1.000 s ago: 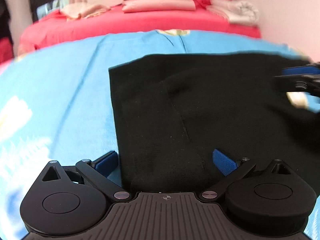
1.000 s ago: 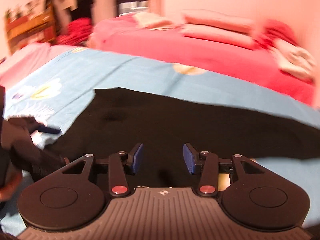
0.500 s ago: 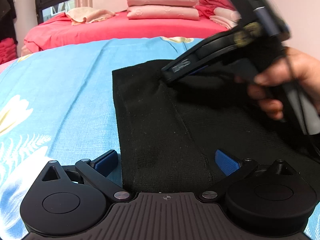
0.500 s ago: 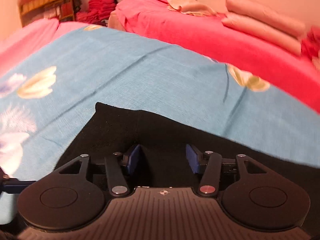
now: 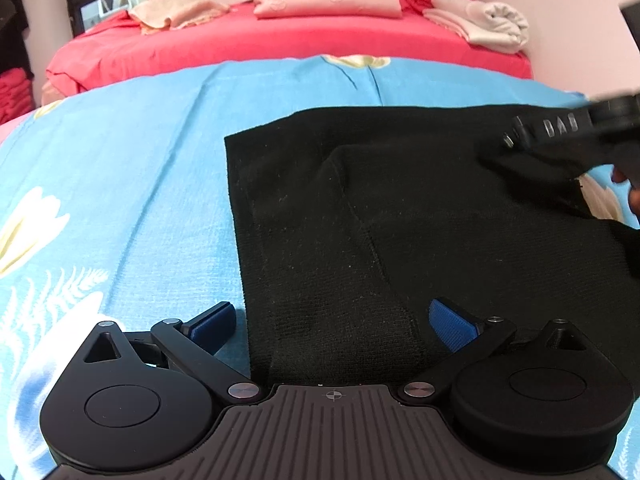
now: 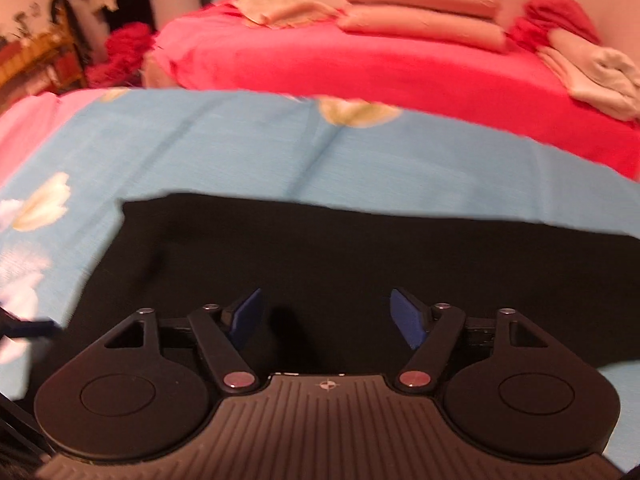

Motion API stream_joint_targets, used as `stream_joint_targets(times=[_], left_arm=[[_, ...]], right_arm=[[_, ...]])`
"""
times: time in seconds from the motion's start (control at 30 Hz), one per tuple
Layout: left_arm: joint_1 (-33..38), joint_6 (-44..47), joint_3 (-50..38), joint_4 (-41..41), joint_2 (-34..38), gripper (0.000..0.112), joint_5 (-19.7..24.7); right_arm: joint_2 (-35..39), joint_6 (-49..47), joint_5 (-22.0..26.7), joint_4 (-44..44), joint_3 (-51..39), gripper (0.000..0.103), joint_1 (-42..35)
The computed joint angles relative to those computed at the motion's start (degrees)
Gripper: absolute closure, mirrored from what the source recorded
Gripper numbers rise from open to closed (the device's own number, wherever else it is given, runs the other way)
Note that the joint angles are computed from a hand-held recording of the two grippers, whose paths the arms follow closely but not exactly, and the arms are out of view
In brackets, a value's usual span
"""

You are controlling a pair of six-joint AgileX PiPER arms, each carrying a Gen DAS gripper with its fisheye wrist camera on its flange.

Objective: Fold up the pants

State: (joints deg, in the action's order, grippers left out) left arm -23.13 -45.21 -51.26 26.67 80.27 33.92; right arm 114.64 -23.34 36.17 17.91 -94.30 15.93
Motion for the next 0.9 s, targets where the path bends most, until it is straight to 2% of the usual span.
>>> stream_joint_targets(times=[0.07, 0.13, 0.23, 0.37, 0.47, 0.57, 0.63, 0.67, 0.7, 0.77, 0.83, 0.9], left_arm=[[0.4, 3.4, -2.0, -2.5, 0.2, 0.009, 2.1], [-0.1, 3.7, -4.0, -1.6, 0.6, 0.009, 4.4], [-0.5, 4.4, -7.8, -0.1, 1.8, 0.009, 6.9], [-0.2, 6.2, -13.8, 0.7, 5.2, 0.009, 6.7], [0.9, 6.8, -19.1, 0.7, 10.4, 0.009, 3.8], [2.7, 7.8, -23.0, -0.2, 16.5, 0.009, 0.0], [3.4, 7.4, -25.4, 0.4, 20.8, 0.009, 0.7], [3.5, 6.7, -25.5, 0.5, 22.4, 0.009, 1.1], [4.2, 5.6, -24.2, 0.6, 23.2, 0.009, -0.8], [5.1, -0.1, -18.2, 5.0, 20.7, 0.009, -7.9], [5.0, -1.6, -16.8, 6.9, 20.0, 0.009, -9.1], [4.6, -3.9, -16.1, 9.1, 19.9, 0.009, -9.3]], right_arm=[[1.4, 2.0, 1.8, -3.4, -0.8, 0.024, -1.2], [0.5, -2.8, 1.3, 0.5, 0.8, 0.023, -2.7], [-1.1, -4.0, 0.5, 1.6, 2.3, 0.023, -4.3], [-2.6, -8.2, -0.9, 6.5, 4.0, 0.023, -7.2], [-2.6, -11.7, -2.8, 11.3, 5.1, 0.023, -9.3], [-2.6, -17.1, -6.7, 16.0, 6.2, 0.024, -11.9], [-1.9, -18.4, -10.2, 16.2, 5.7, 0.024, -13.5], [-0.8, -17.9, -11.2, 16.1, 4.2, 0.024, -14.9], [0.7, -17.8, -11.4, 16.6, 2.3, 0.024, -16.2], [5.5, -13.3, -9.1, 13.2, -4.7, 0.024, -19.2], [12.3, -2.6, -3.3, 3.0, -15.5, 0.029, -21.5], [18.3, 7.0, -1.3, -2.7, -24.9, 0.028, -24.1]])
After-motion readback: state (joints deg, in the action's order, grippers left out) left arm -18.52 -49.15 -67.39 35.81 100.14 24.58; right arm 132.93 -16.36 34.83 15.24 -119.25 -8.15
